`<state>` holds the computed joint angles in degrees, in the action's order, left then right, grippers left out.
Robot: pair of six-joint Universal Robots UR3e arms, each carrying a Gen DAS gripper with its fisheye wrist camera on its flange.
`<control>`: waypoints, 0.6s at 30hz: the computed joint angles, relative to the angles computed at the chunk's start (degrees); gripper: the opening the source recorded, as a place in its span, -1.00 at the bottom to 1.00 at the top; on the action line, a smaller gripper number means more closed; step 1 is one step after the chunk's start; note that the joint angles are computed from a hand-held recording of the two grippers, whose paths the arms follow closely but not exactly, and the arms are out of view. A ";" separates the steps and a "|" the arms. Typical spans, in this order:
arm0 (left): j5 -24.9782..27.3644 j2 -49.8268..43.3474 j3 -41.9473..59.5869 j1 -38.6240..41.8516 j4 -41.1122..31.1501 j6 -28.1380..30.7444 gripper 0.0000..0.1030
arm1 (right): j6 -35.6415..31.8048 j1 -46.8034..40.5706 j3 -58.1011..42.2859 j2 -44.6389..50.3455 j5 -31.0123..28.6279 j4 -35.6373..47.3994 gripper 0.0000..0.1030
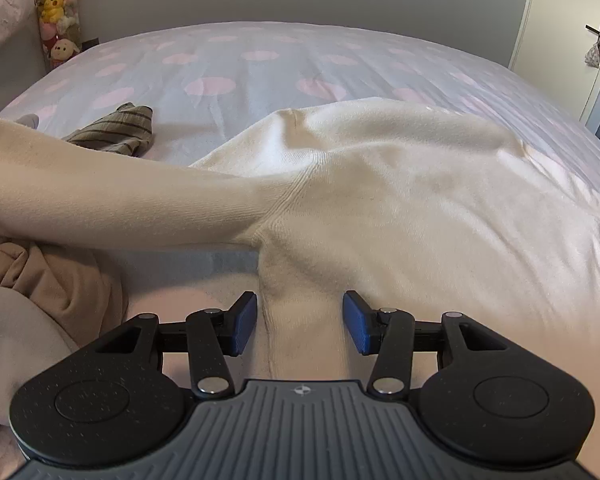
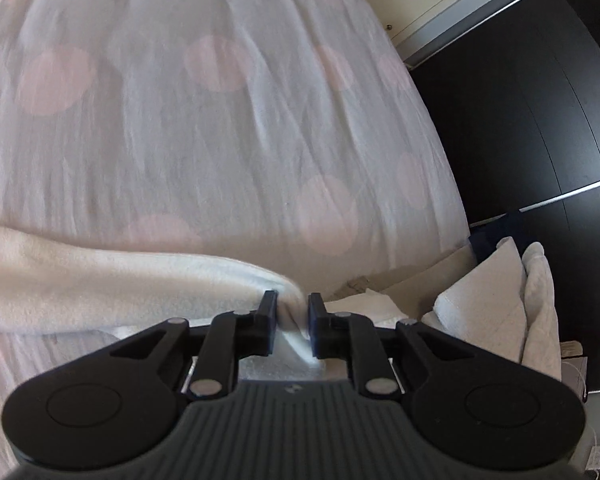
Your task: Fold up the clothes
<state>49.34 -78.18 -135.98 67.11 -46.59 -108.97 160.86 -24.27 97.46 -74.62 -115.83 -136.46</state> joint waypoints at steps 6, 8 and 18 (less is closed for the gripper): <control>-0.43 0.51 -1.04 -0.83 3.12 -1.90 -0.11 | -1.33 3.99 1.69 -1.36 0.69 -7.92 -0.21; -1.02 0.98 -1.51 -1.13 4.55 -2.01 -0.11 | -1.70 6.38 1.62 -1.61 2.86 -10.17 -0.20; 4.08 -8.74 5.05 -10.50 15.51 -4.83 -0.11 | 7.05 23.15 -18.11 9.89 22.41 1.30 -0.23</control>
